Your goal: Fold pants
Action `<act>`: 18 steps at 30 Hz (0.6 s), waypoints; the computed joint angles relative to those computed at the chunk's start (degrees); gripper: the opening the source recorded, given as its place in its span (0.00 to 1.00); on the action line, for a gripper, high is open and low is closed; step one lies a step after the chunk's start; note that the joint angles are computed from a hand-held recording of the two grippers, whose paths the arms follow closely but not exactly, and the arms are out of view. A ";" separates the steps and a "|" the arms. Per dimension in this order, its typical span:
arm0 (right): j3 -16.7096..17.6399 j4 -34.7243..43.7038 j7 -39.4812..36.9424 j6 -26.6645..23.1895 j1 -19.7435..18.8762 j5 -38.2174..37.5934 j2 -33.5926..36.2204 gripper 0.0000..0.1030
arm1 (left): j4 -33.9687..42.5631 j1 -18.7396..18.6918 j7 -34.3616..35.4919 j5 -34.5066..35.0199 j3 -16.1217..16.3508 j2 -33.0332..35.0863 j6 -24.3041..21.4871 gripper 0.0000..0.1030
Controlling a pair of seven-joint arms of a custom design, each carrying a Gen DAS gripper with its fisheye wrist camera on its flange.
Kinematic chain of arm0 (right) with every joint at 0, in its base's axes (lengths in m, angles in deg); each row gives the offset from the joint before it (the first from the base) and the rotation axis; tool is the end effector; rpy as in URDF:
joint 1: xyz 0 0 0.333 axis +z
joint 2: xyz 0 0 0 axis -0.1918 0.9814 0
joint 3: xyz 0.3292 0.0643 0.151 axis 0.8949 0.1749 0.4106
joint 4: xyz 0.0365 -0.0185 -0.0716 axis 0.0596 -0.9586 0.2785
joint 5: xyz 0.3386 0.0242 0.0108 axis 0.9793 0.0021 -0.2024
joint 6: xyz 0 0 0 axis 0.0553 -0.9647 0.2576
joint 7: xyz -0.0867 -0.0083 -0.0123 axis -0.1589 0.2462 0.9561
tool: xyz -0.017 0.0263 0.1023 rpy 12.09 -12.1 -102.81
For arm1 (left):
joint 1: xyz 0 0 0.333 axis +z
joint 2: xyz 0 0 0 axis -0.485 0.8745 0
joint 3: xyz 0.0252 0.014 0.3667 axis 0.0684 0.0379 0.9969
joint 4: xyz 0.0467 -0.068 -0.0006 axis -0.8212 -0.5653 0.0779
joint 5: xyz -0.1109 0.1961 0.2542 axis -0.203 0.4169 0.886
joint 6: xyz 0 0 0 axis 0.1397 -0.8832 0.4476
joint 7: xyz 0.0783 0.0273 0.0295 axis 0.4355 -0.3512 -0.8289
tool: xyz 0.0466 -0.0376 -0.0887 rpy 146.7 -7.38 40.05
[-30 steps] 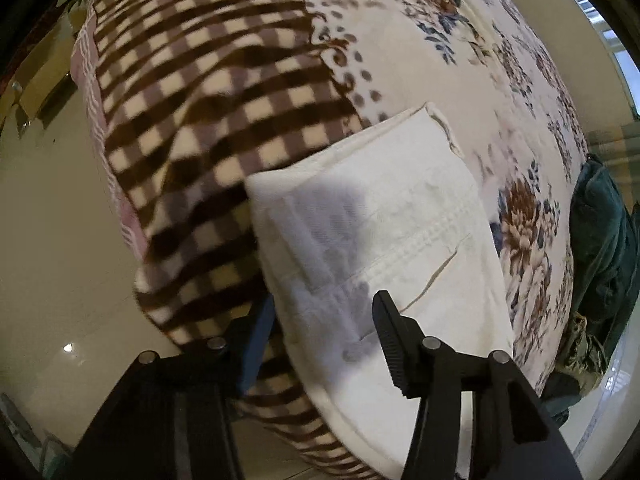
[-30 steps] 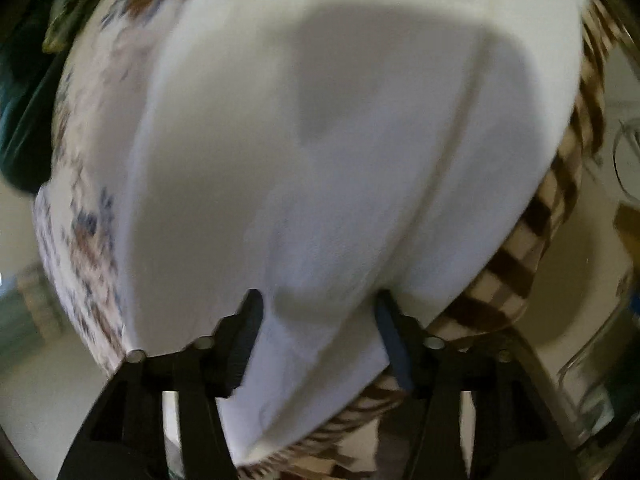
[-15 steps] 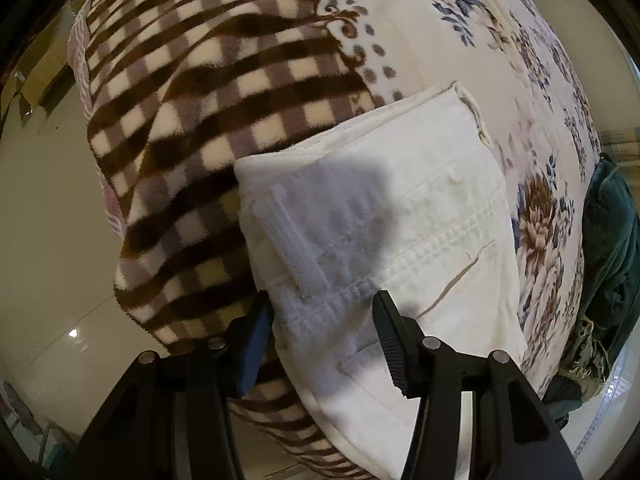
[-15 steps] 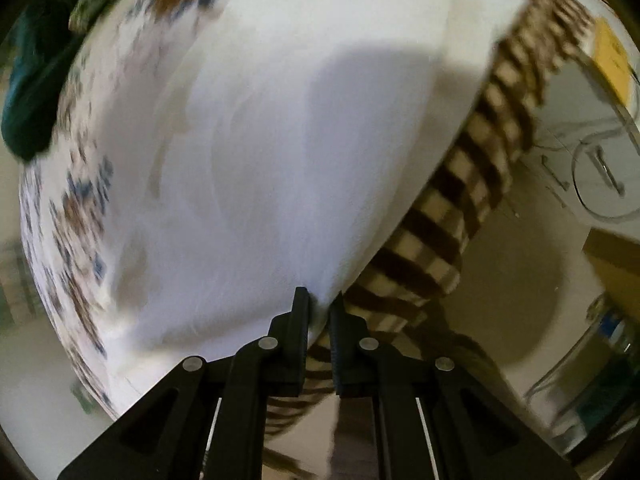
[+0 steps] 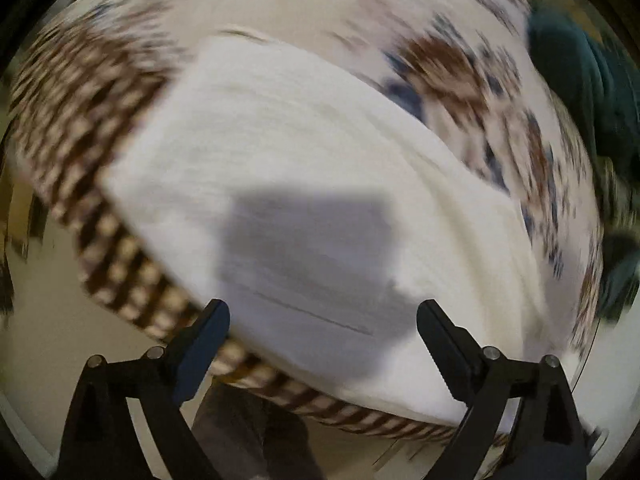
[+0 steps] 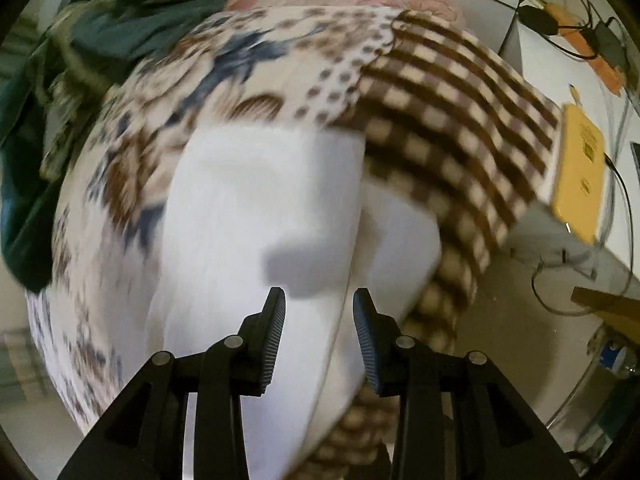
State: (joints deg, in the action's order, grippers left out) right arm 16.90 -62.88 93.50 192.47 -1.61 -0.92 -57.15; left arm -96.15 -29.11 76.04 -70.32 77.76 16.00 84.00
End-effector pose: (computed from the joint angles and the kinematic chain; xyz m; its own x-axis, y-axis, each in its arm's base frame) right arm 0.5794 0.0882 0.5727 -0.9062 -0.3510 -0.2357 -0.3498 0.9356 -0.0481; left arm 0.6340 -0.0666 0.6480 0.5094 -0.8363 0.2026 -0.8475 -0.5284 -0.0504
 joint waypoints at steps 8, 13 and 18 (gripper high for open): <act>-1.41 3.24 2.96 -2.91 1.38 -9.70 1.26 0.02 | 12.49 -5.16 1.88 3.63 -1.37 8.78 -5.13 0.93; -0.53 -0.25 5.00 -4.18 1.21 -9.72 -2.93 0.02 | 14.10 -6.81 4.62 5.90 -1.05 9.64 -8.40 0.93; -0.22 -8.73 -1.71 0.35 -1.48 1.31 -6.51 0.30 | 12.38 -7.05 6.04 7.02 -0.63 10.52 -10.21 0.93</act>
